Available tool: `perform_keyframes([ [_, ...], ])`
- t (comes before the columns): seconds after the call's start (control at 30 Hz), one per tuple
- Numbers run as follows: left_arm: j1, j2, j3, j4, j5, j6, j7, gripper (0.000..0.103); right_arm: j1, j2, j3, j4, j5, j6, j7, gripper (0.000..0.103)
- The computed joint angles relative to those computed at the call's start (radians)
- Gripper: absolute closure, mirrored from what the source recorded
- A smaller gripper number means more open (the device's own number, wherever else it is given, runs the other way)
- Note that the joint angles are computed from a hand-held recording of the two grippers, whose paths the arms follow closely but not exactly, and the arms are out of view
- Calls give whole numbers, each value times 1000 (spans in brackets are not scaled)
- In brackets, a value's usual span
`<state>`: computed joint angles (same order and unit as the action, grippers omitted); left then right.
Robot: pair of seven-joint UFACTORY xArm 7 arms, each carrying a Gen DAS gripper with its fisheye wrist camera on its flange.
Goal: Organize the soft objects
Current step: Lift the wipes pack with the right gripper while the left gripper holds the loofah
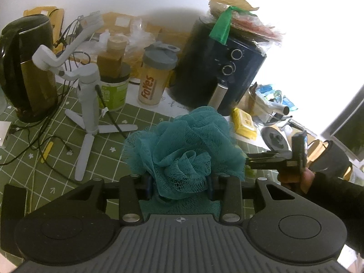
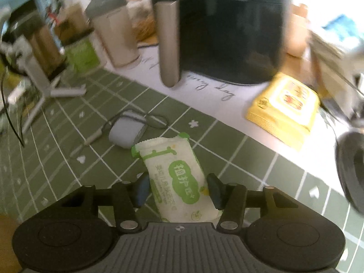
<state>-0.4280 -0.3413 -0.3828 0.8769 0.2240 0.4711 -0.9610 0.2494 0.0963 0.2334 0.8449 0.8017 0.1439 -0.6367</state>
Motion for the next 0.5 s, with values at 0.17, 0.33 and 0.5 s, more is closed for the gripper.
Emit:
perform_keyframes([
  [0.17,-8,17,4,16,-2,-10,18,63,17,-79,-21,-54,49,14,7,48],
  [0.33,-23,39,12,39,-9,-22,60,63,66,-172,-66,-116,-35,9,120,48],
  [0.5,-36,47,20,58,-15,-30,110,63,98,-289,-93,-184,-131,4,249,48],
])
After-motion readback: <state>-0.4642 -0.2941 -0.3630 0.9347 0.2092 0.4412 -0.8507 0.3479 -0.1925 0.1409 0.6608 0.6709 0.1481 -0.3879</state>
